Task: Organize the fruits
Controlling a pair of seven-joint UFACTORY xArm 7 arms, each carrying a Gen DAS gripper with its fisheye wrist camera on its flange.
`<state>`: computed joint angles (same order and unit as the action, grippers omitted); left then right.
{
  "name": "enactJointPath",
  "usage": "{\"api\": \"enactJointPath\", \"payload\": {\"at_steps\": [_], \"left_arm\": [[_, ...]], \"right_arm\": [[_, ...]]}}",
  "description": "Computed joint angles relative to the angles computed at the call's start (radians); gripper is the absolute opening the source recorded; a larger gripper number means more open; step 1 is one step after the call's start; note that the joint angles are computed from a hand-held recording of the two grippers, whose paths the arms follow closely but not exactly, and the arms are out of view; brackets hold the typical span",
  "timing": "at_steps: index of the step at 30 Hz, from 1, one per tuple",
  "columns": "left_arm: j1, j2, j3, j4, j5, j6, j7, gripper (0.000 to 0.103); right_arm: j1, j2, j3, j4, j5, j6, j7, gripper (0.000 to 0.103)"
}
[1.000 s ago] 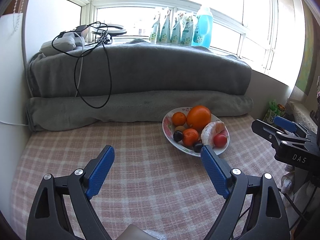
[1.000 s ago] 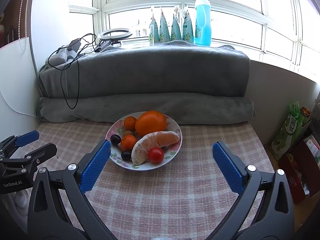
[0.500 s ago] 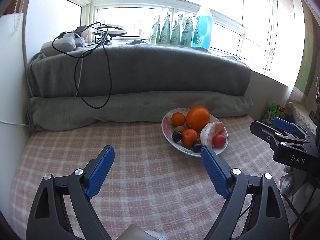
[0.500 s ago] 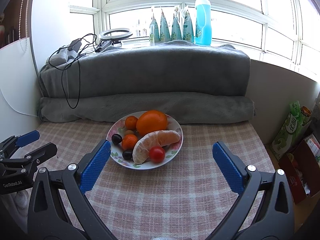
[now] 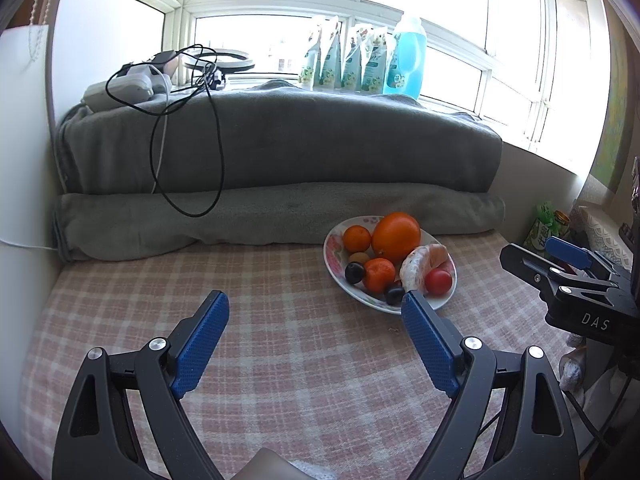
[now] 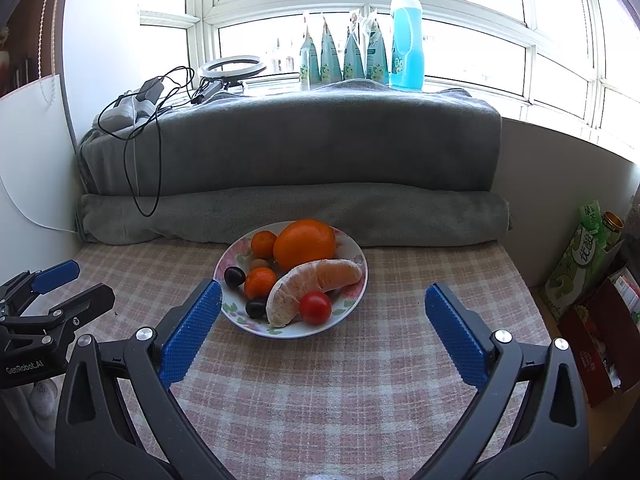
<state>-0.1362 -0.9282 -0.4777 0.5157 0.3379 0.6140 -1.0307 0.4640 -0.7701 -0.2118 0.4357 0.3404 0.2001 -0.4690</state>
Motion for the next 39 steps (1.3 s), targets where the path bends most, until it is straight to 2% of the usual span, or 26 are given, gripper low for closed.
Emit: {"api": "enactJointPath", "payload": {"at_steps": [26,39], "left_arm": [[0.002,-0.004,-0.001,-0.002,0.007,0.001,-0.008,0.088],[0.018,-0.013,-0.023,-0.001,0.028,-0.003,-0.022,0.088]], "right_arm": [[0.001,-0.001,-0.001,-0.003,-0.007,-0.002,0.007,0.103],[-0.003,-0.002,0.003,-0.004,-0.007,0.0,0.009,0.103]]}}
